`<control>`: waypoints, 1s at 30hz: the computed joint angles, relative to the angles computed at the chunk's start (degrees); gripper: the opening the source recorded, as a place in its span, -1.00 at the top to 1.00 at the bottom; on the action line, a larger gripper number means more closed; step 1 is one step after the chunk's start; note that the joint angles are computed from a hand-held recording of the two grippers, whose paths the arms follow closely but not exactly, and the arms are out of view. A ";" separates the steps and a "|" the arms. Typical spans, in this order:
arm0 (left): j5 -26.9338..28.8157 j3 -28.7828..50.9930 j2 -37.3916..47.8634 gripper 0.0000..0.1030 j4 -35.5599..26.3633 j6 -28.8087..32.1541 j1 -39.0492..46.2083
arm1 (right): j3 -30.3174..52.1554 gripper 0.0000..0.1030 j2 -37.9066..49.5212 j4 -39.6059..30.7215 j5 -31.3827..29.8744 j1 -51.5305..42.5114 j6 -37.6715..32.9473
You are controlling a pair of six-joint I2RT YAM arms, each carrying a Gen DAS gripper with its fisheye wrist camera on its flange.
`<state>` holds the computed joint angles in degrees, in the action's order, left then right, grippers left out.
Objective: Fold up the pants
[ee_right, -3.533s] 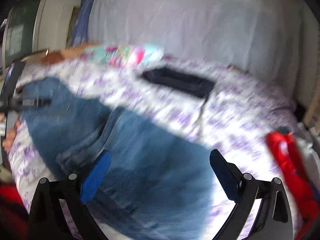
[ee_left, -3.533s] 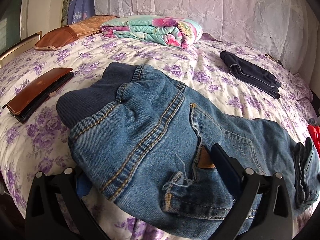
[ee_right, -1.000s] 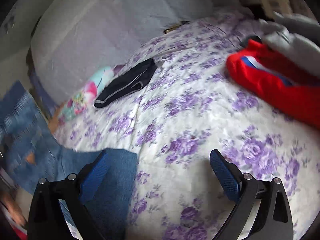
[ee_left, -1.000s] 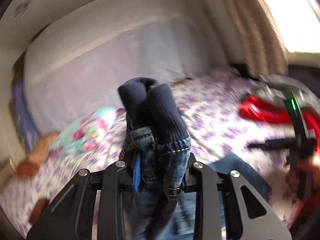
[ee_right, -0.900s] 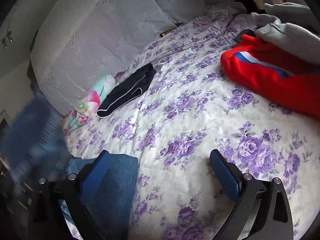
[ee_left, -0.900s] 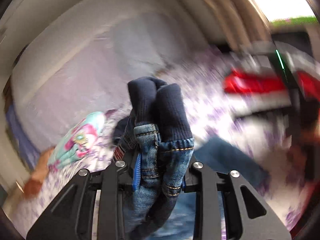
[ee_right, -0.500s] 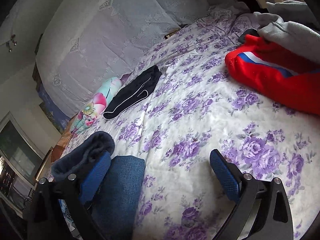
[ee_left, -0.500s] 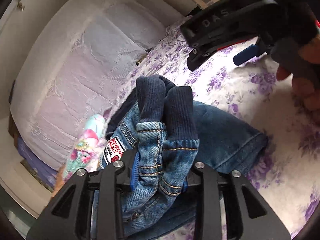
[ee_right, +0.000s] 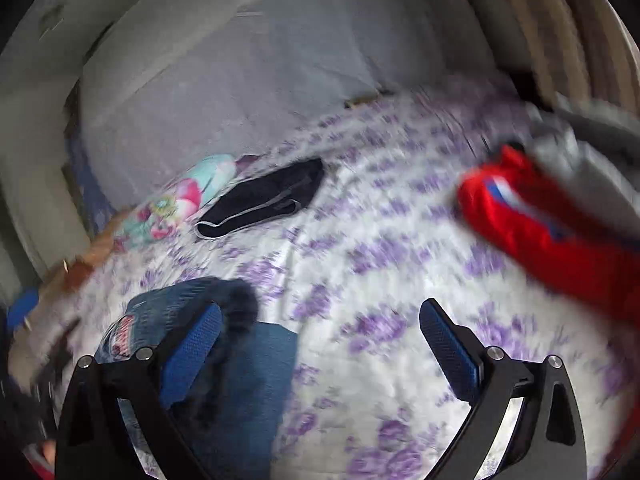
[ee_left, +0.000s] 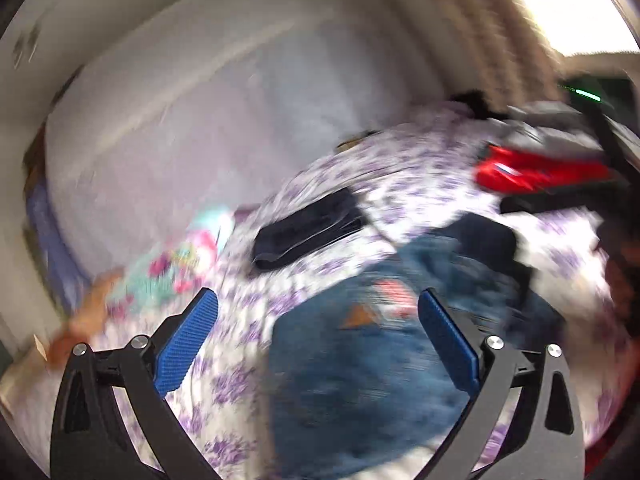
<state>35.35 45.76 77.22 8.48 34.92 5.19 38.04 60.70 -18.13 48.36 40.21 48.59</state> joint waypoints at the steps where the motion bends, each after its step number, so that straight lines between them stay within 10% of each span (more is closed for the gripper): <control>1: 0.91 5.97 3.79 -0.89 -5.83 -1.33 0.99 | 2.56 -0.93 1.93 -0.47 1.54 1.84 -2.41; 7: 0.58 17.66 17.98 -0.90 -21.95 3.70 0.50 | 16.76 -0.93 18.45 -11.30 -0.46 2.82 -6.07; 10: 3.95 14.91 22.53 -0.92 -16.75 2.12 1.48 | 9.17 -0.93 17.55 -6.51 -8.92 -0.90 -3.18; 14: 7.03 20.48 25.50 -0.92 -25.33 4.06 2.50 | 4.24 -0.93 13.38 -1.77 -12.77 -2.39 -1.96; 20: 8.24 18.01 21.68 -0.92 -20.13 3.31 5.22 | 14.89 -0.93 17.51 -14.34 7.42 7.24 0.01; 23: 6.18 18.50 21.10 -0.92 -17.42 1.52 4.97 | 18.31 -0.93 16.51 -10.04 13.85 9.63 -8.14; 30: 4.95 21.80 27.10 -0.92 -20.66 -1.08 3.19 | 23.70 -0.93 31.01 -7.98 -4.09 -0.70 -14.70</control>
<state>40.29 67.56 104.31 -12.18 33.84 8.38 61.73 91.71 -26.11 44.27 39.52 33.88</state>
